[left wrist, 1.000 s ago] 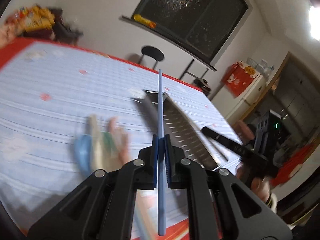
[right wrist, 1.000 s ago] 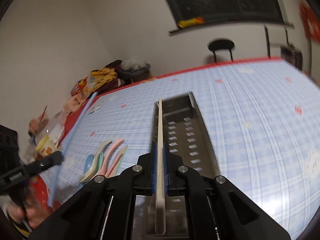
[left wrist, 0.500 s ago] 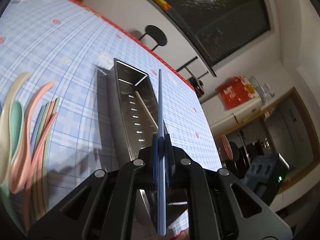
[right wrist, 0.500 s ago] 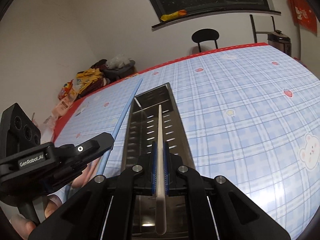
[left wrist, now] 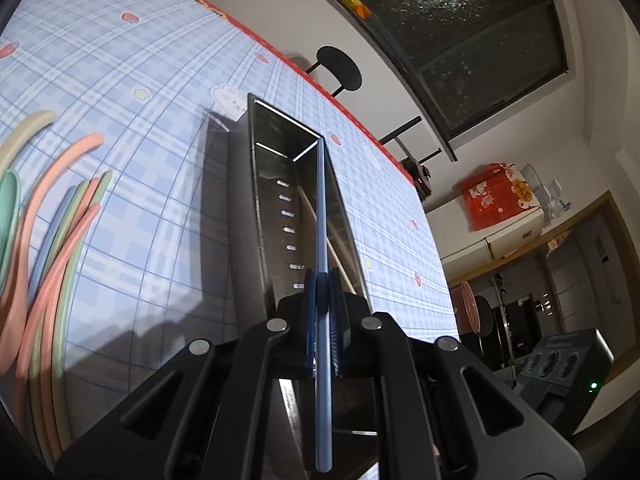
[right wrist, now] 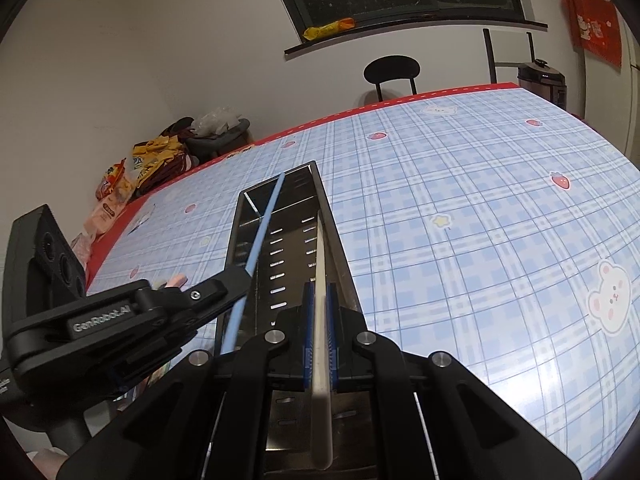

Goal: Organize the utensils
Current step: 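Lower both chopsticks into the steel tray and open both tools, then withdraw both open tools from the tray back to the utensil pile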

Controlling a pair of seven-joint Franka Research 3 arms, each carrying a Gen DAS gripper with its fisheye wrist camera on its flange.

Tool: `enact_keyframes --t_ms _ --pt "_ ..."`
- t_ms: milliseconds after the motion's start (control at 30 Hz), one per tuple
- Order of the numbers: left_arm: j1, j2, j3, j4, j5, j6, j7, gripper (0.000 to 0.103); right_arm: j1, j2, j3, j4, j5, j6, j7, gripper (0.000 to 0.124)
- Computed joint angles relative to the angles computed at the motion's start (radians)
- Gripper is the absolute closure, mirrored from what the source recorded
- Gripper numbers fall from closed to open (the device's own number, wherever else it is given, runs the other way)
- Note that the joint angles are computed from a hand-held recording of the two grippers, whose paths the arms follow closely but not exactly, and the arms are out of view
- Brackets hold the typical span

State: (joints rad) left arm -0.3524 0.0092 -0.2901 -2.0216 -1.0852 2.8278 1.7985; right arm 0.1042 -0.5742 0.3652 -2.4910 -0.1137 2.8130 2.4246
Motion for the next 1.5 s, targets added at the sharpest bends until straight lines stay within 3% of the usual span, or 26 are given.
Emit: enact_keyframes --t_ms 233,300,433,500,567,633,667,700,800,900,1133,1300,1400,1500 --pt "0.0 0.009 -0.004 0.003 0.054 0.002 -0.041 0.093 0.009 0.013 -0.008 0.006 0.004 -0.003 -0.003 0.117" --pt "0.001 0.007 -0.005 0.007 0.072 0.004 -0.048 0.081 0.015 0.016 -0.012 0.007 0.009 -0.001 -0.005 0.117" --pt "0.002 -0.021 0.001 -0.001 0.096 0.019 -0.038 0.074 0.005 0.002 -0.004 -0.003 0.002 0.026 -0.004 0.115" --pt "-0.001 -0.047 0.01 -0.015 0.106 0.04 -0.014 0.062 -0.018 -0.014 0.017 -0.008 -0.012 0.039 0.008 0.104" --pt "-0.007 -0.077 0.021 -0.037 0.155 0.081 -0.01 0.05 -0.053 -0.035 0.048 -0.012 -0.034 0.046 0.029 0.073" --pt "-0.017 -0.107 0.036 -0.062 0.21 0.115 -0.011 0.039 -0.092 -0.054 0.082 -0.013 -0.059 0.056 0.053 0.058" --pt "-0.02 -0.127 0.044 -0.081 0.254 0.137 -0.013 0.027 -0.113 -0.066 0.101 -0.014 -0.073 0.063 0.064 0.047" --pt "-0.024 -0.144 0.054 -0.096 0.287 0.152 -0.014 0.015 -0.133 -0.078 0.119 -0.017 -0.087 0.075 0.076 0.041" --pt "0.004 -0.207 0.054 -0.167 0.46 0.206 -0.071 0.005 -0.18 -0.109 0.158 -0.029 -0.109 0.121 0.097 0.027" --pt "0.099 -0.274 0.021 -0.233 0.672 0.203 -0.188 0.006 -0.192 -0.114 0.174 -0.033 -0.107 0.159 0.082 0.027" --pt "0.167 -0.445 0.084 -0.428 0.874 0.206 -0.227 0.006 -0.16 -0.073 0.197 -0.007 -0.086 0.188 -0.016 0.027" --pt "0.107 -0.518 0.217 -0.528 0.927 0.204 -0.189 0.006 -0.197 -0.06 0.268 0.048 -0.127 0.156 -0.055 0.027" --pt "0.052 -0.535 0.298 -0.554 0.948 0.209 -0.17 0.006 -0.149 -0.01 0.26 0.093 -0.124 0.125 -0.081 0.027" --pt "0.022 -0.549 0.344 -0.574 0.98 0.21 -0.175 0.006 -0.081 0.064 0.232 0.146 -0.104 0.093 -0.078 0.027"
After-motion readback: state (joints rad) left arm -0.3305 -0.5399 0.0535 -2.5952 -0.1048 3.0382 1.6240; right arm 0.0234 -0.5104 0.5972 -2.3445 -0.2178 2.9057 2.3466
